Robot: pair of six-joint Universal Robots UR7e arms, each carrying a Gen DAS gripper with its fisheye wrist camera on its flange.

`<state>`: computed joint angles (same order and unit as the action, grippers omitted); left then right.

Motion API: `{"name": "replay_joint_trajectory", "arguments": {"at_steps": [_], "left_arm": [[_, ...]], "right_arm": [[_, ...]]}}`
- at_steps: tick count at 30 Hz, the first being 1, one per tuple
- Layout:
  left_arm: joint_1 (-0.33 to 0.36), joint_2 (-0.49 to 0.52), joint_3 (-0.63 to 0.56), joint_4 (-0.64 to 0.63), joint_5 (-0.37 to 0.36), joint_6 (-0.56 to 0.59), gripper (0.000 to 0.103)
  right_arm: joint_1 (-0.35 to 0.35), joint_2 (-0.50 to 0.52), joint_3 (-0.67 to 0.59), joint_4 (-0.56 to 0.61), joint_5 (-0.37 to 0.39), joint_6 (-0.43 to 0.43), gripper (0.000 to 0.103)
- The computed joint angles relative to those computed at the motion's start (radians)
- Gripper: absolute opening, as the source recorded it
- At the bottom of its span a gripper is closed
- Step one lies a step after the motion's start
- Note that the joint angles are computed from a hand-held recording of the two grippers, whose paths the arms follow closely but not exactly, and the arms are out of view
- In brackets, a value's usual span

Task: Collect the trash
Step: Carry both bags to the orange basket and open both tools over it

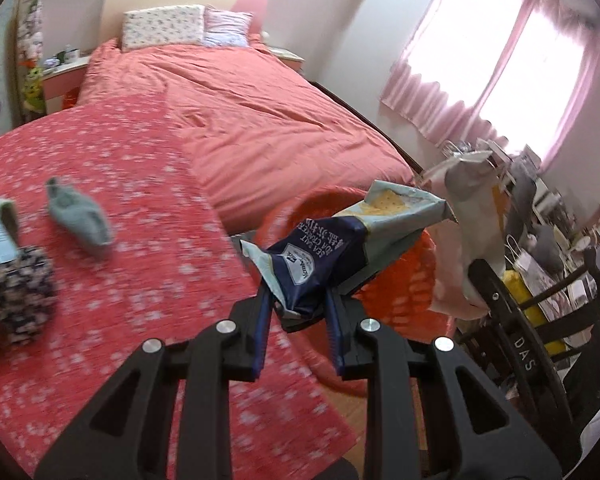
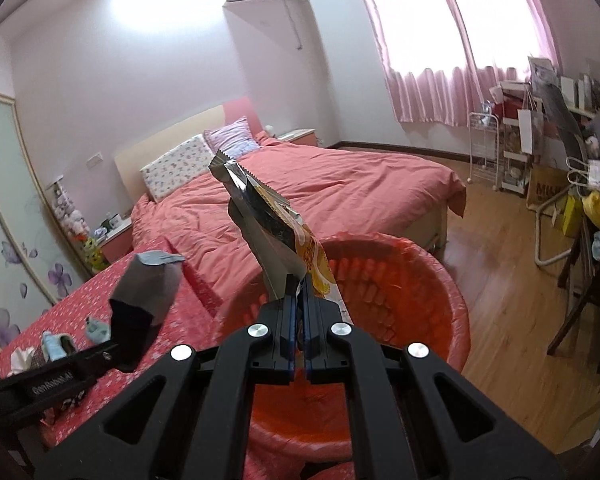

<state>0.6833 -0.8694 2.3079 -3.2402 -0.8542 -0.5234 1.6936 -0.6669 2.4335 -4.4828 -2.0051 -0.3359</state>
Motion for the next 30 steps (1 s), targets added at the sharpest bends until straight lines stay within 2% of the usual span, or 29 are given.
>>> {"name": "replay_joint_trajectory", "arguments": {"at_steps": [6, 8, 12, 15, 17, 21, 30], "left_arm": [[0.049, 0.097, -0.108, 0.013, -0.064, 0.051, 0.027], [0.066, 0.121, -0.137, 0.027, -0.079, 0.063, 0.033], [0.078, 0.145, -0.157, 0.039, -0.073, 0.079, 0.042], [0.089, 0.147, -0.157, 0.047, -0.075, 0.066, 0.048], [0.089, 0.143, -0.148, 0.043, -0.070, 0.058, 0.050], [0.084, 0.119, -0.113, 0.033, -0.039, 0.050, 0.054], [0.046, -0.006, 0.017, 0.051, 0.078, -0.015, 0.059]], "right_arm": [[-0.044, -0.027, -0.004, 0.041, 0.026, 0.032, 0.003], [-0.061, -0.038, 0.000, 0.064, 0.044, 0.050, 0.004], [-0.078, -0.042, 0.002, 0.088, 0.050, 0.066, 0.015], [-0.079, -0.039, 0.003, 0.094, 0.042, 0.073, 0.036], [-0.070, -0.031, 0.007, 0.083, 0.029, 0.069, 0.038], [-0.042, -0.031, 0.001, 0.088, -0.009, 0.058, 0.043], [0.032, -0.019, -0.006, 0.084, -0.088, 0.032, 0.044]]}}
